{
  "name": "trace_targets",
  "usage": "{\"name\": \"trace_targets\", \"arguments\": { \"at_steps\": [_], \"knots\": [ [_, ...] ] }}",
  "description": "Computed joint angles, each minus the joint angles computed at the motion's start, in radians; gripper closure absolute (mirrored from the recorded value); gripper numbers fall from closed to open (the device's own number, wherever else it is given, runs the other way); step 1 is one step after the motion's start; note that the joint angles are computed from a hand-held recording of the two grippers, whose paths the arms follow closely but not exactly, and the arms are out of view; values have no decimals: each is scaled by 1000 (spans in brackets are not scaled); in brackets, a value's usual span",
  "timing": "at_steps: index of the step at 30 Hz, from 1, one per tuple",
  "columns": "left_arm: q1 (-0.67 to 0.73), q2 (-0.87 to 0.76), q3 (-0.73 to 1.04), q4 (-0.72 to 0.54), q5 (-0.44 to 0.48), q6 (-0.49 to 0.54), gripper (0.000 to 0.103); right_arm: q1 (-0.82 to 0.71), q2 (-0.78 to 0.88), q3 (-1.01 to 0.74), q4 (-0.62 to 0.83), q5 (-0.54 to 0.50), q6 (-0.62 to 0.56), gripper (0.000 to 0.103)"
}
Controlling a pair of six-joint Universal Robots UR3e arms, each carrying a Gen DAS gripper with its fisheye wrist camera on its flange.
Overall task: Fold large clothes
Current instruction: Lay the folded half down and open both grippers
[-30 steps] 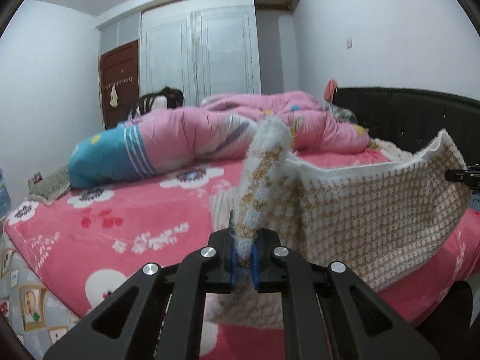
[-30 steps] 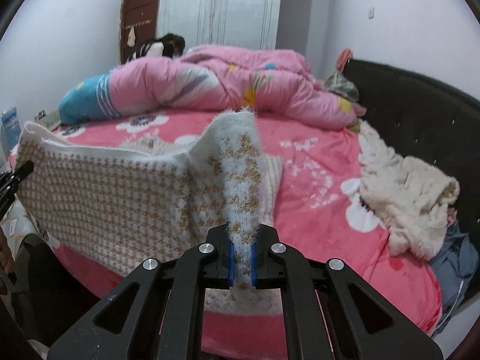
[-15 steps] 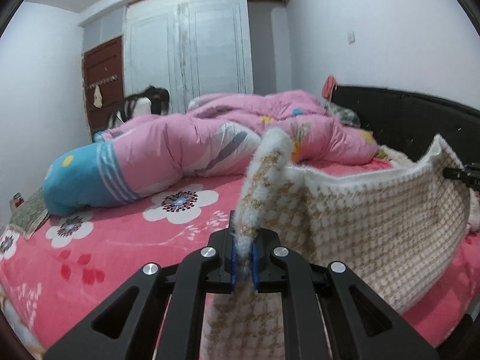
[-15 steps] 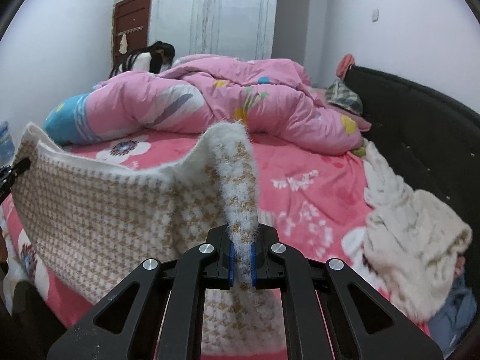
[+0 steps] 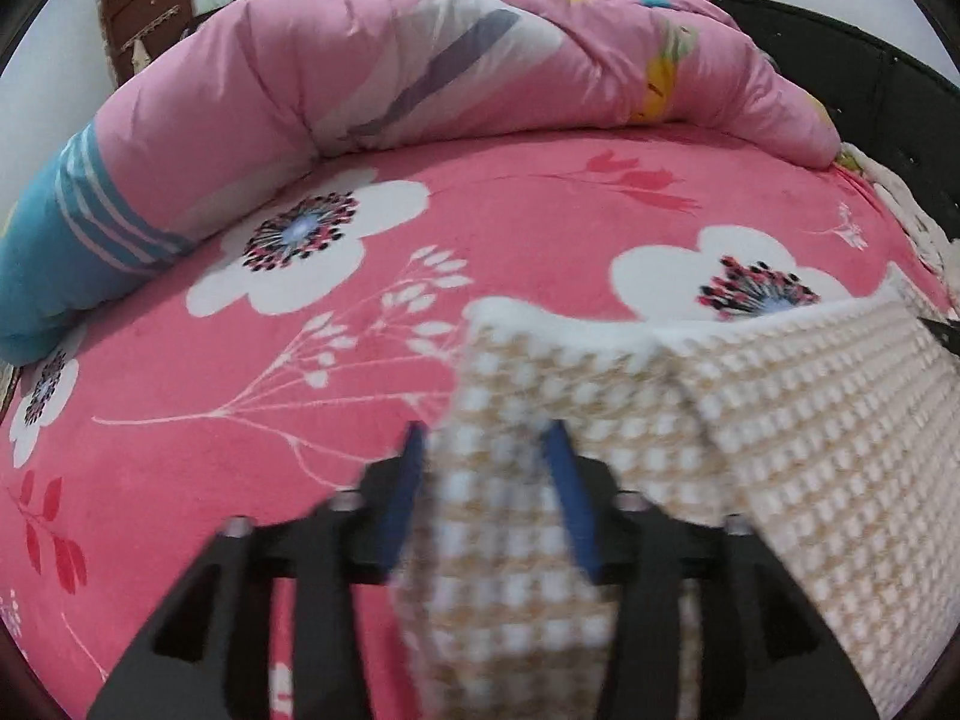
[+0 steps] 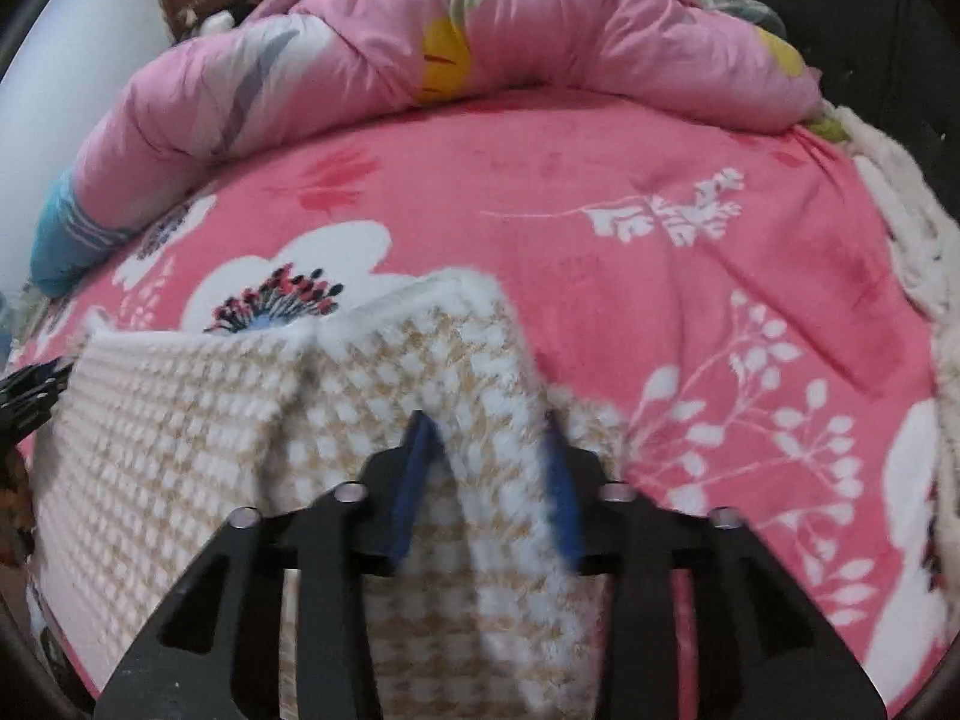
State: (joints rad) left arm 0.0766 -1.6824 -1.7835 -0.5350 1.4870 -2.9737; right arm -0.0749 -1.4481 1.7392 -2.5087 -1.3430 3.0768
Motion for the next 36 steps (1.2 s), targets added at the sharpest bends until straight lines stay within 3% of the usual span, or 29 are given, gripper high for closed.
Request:
{"name": "trace_targets", "arguments": {
  "at_steps": [1, 3, 6, 9, 12, 15, 17, 19, 23, 25, 28, 30, 32, 33, 34, 36],
  "knots": [
    [22, 20, -19, 14, -8, -4, 42, -27, -42, 25, 15, 35, -2, 52],
    [71, 80, -62, 28, -50, -21, 41, -39, -101, 39, 21, 10, 11, 38],
    [147, 176, -95, 34, -155, -45, 41, -30, -160, 22, 27, 26, 18, 38],
    [148, 149, 18, -124, -280, -39, 39, 59, -39, -131, 72, 61, 7, 38],
    [92, 3, 188, -292, -328, -70, 39, 132, 149, -311, 129, 68, 16, 39],
    [34, -143, 298, -300, -254, -126, 39, 120, 293, -443, 193, 24, 78, 45],
    [49, -176, 312, -281, -250, -178, 39, 84, 271, -413, 176, -15, 132, 49],
    [67, -130, 273, -227, -181, -262, 39, 52, 176, -342, 153, -120, 164, 45],
    [68, 42, 147, -144, -142, -238, 39, -5, -85, -154, 178, -17, 105, 42],
    [19, 126, 106, -159, -173, -168, 39, 58, -196, -85, 184, -12, 50, 35],
    [-93, 141, 91, -182, -196, -139, 39, 175, -199, -73, 202, -11, 39, 35],
    [-224, 59, 115, -177, -117, -169, 39, 266, -116, -83, 180, -67, 78, 35],
    [-334, -68, 173, -182, 29, -184, 35, 360, 38, -114, 145, -222, 81, 34],
    [-362, -102, 157, -123, 84, -187, 32, 380, 70, -82, 75, -266, 71, 29],
    [-358, -102, 136, -90, 79, -198, 32, 378, 64, -50, 31, -263, 74, 28],
    [-347, -53, 118, -107, 78, -227, 32, 367, -13, -63, 129, -237, 144, 28]
  ]
}}
